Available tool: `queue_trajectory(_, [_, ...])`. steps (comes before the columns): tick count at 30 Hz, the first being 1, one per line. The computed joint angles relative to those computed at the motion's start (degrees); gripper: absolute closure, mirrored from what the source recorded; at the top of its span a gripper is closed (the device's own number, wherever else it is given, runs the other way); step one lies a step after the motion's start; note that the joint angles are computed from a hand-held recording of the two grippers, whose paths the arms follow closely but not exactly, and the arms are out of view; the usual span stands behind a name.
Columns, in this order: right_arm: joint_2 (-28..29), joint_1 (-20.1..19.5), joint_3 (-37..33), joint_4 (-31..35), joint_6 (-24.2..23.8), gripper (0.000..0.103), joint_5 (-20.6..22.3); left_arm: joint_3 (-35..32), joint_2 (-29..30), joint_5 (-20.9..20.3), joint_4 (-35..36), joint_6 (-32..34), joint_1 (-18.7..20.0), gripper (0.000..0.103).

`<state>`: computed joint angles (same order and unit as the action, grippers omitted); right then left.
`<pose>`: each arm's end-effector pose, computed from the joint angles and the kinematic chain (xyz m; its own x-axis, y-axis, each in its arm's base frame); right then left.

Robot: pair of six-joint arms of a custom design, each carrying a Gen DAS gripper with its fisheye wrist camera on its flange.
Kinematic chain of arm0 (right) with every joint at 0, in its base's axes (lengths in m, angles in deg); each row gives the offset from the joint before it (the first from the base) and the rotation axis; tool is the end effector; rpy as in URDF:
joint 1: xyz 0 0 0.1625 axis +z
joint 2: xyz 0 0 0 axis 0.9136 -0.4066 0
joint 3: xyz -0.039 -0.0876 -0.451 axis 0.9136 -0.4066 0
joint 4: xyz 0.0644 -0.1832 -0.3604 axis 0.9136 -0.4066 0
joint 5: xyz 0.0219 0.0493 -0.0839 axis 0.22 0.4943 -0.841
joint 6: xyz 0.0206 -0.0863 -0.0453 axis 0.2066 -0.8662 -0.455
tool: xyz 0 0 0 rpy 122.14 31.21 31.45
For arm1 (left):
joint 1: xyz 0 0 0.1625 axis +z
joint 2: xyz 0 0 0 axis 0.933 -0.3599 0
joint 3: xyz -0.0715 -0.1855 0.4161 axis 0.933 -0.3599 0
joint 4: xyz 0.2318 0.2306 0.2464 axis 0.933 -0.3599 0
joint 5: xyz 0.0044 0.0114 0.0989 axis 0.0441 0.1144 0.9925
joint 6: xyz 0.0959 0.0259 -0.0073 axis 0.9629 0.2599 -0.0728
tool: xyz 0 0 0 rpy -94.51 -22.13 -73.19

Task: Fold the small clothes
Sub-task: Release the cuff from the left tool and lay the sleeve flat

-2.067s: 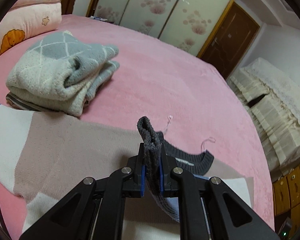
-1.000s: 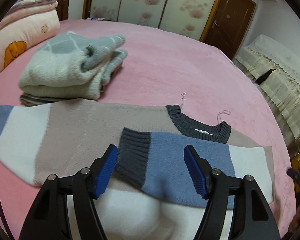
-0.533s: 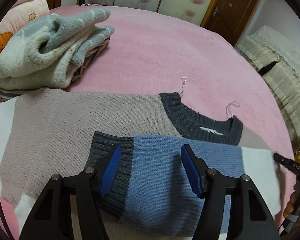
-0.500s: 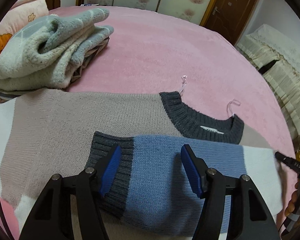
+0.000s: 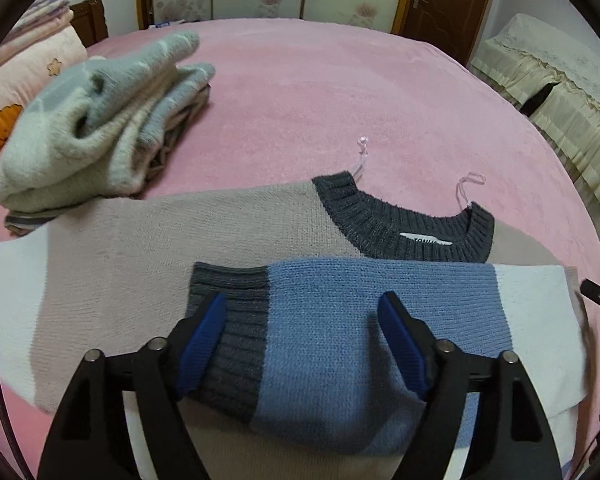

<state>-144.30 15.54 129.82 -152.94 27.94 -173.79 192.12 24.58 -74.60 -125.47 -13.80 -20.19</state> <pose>0.0076 -0.5528 0.2778 -0.7956 0.0770 0.6009 -0.2853 0.8274 -0.4838 -0.2047 -0.5539 0.0310 -0.7777 -0.0768 -0.6239 0.3056 0.8211 -0.4820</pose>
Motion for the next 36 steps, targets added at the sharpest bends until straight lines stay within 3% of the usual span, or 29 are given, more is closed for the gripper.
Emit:
queue_trajectory(6, [-3.7,2.7,6.4,-2.6,-2.2,0.081,2.0,3.4,-2.6,-1.2,-0.4,-3.0,-3.1,0.018])
queue_trajectory(12, [-3.1,5.2,12.5,-6.7,-5.3,0.081,0.9,5.3,-1.9,-2.1,0.0,-2.9,-4.8,0.017])
queue_trajectory(18, [-0.8,3.2,15.5,-13.7,-7.5,0.081,-3.4,6.1,-1.5,-0.9,2.3,-4.4,-3.1,0.017])
queue_trajectory(22, [-2.2,1.1,16.6,-15.3,-8.3,0.092,-2.4,7.3,-1.9,0.3,1.1,-3.6,-2.6,0.017])
queue_trajectory(25, [-1.5,0.7,17.0,-20.1,-9.3,0.088,-4.8,7.8,-2.5,1.0,2.1,-4.8,-1.9,0.017])
queue_trajectory(28, [-4.1,-1.4,17.2,-15.9,-6.8,0.086,-1.8,8.4,-3.2,-0.7,0.1,-4.8,-0.5,0.017])
queue_trajectory(33, [-2.9,-0.3,17.1,-17.1,-6.4,0.085,-3.5,8.8,-3.9,-0.1,1.1,-5.5,-0.8,0.017])
queue_trajectory(36, [-4.3,0.4,17.2,-14.4,-3.8,0.085,-3.3,9.1,-5.0,0.0,3.4,-7.3,-1.9,0.017])
